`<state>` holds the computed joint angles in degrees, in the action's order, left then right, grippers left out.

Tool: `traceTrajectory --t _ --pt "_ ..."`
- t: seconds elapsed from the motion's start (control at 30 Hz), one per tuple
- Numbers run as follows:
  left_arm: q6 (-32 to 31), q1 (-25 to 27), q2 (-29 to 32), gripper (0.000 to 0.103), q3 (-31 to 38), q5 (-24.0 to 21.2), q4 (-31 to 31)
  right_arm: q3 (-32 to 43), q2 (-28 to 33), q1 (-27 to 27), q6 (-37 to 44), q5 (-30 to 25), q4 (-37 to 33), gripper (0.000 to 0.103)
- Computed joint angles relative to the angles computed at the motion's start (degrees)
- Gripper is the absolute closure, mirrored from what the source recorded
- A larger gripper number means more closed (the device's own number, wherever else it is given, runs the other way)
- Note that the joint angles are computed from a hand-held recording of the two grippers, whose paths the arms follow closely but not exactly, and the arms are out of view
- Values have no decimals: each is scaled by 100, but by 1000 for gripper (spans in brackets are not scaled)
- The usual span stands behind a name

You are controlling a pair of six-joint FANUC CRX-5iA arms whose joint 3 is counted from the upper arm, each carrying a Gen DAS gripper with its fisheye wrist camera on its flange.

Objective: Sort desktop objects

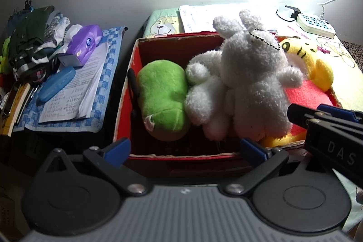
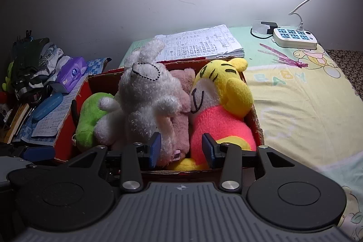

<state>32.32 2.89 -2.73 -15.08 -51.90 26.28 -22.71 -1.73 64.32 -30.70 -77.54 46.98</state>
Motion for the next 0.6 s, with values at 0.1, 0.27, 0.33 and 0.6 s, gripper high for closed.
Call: traceTrajectory --t 0.1,0.27,0.33,0.6 --pt "-8 -13 12 0 20 -17 -5 3 0 -1 2 8 -3 60" --pt "-85 -13 62 1 88 -159 60 16 9 -9 30 -1 -12 60" --pt "-135 -14 62 1 89 -166 117 18 6 -17 33 -4 -7 60" --pt "-309 -69 -1 5 48 -6 398 15 -37 -60 37 -76 98 60"
